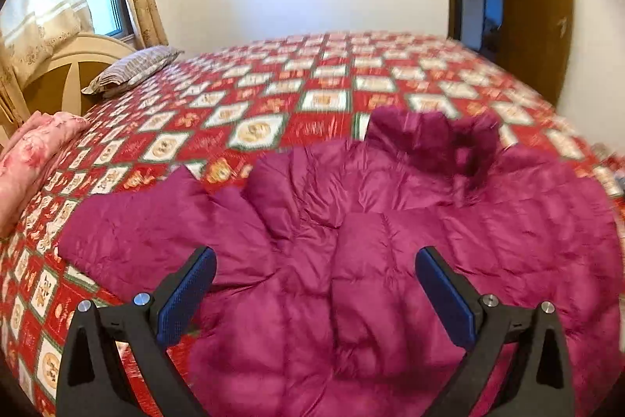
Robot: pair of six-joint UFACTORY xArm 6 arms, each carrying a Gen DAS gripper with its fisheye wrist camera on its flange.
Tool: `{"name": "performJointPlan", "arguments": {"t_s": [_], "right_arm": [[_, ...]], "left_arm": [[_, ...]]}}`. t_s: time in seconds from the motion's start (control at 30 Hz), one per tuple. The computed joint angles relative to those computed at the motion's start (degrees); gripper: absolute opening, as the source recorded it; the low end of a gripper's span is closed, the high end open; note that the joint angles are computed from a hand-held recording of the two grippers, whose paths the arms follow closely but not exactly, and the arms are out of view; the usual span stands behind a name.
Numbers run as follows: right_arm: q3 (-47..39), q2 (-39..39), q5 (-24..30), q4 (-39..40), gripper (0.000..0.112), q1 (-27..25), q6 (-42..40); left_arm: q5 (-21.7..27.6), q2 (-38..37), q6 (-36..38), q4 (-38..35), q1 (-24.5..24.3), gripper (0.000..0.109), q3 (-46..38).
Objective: Fold large clothes
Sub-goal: 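Move the left gripper to the other sleeve and close on it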
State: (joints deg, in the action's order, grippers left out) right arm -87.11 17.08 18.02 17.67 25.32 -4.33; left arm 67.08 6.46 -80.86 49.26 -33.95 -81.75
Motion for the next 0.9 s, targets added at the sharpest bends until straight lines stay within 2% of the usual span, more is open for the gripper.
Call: {"name": "performJointPlan", "arguments": {"t_s": [0.07,0.2,0.3,0.53,0.63,0.7,0.73,0.83,0.9], "right_arm": [[-1.6,2.5,0.4,-6.3,0.037,-0.9,4.7],[-3.9,7.2,4.0,-11.0,0.037,-1.3,8.4],[-0.8,6.9,0.1,-9.5,0.038,-1.2,6.4],[3.0,4.9,-3.0,-11.8,0.047,-1.1,7.1],[4.3,4.1,-3.9,-10.7,0.053,-1.1,5.7],[1.4,6.2,-3.2,-7.5,0.06,-1.1,3.1],[1.9,5.9,-3.5,-4.9,0.062,-1.0,1.0],[2.0,5.8,-3.5,-4.1,0.068,-0.9,0.2],[1.7,5.9,-3.3,-6.8,0.069,-0.8,2.2]], "left_arm": [[1.3,3.5,0.7,-1.8,0.7,0.102,-2.5],[1.5,7.0,0.0,-3.2,1.1,0.102,-2.9],[-0.4,6.8,-0.2,-3.9,1.8,0.102,-1.7],[-2.7,6.5,-0.8,-4.3,2.7,0.102,-0.8],[-9.5,0.0,-5.4,-4.7,3.9,0.102,6.5],[-13.3,-6.7,-13.0,-1.8,4.2,0.102,13.4],[-13.5,-10.4,-16.4,-0.5,4.4,0.102,16.6],[-8.9,-19.2,-18.1,-0.6,6.0,0.102,22.9],[-2.3,-22.5,-16.1,-2.0,7.9,0.102,24.4]]}}
